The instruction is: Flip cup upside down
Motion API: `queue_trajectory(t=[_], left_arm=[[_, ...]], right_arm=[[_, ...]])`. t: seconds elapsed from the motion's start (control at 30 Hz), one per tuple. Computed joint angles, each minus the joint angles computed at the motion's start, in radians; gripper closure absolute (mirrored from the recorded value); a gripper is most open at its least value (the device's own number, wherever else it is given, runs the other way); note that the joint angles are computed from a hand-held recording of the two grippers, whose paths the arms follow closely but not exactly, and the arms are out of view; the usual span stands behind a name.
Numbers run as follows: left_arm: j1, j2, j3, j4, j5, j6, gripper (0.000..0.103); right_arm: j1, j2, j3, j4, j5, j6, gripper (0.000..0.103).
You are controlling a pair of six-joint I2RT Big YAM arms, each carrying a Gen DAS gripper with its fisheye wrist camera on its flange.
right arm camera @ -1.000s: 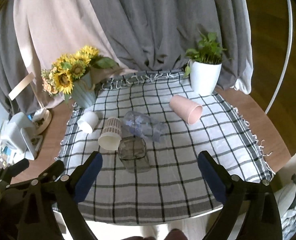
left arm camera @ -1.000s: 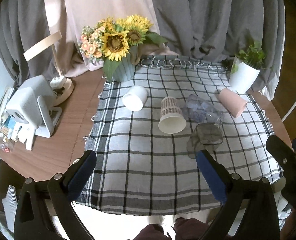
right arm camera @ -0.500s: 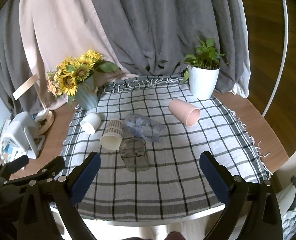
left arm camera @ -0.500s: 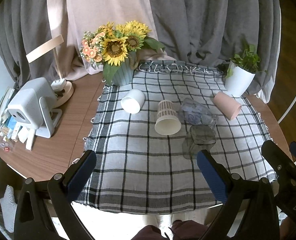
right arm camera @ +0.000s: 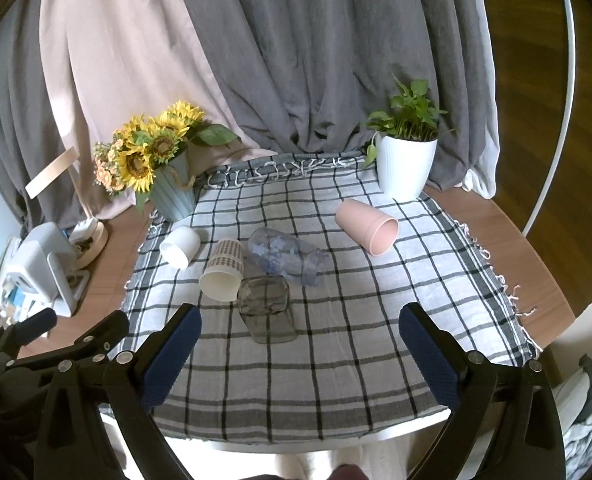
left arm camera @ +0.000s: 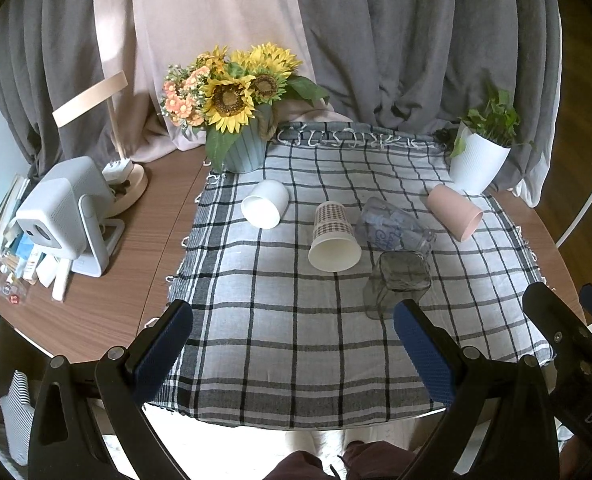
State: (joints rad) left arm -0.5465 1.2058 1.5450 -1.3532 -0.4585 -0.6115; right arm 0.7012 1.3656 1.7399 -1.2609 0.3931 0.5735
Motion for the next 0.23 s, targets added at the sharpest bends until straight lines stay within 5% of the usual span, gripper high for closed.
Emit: queue_trajectory(t=[0.23], left_arm=[[-0.001,0.002,0.003,-0.001,0.000,0.000,0.001]], right_arm=[[-0.002,0.000,0.000,0.001,-0.003,-0.001,0.003]])
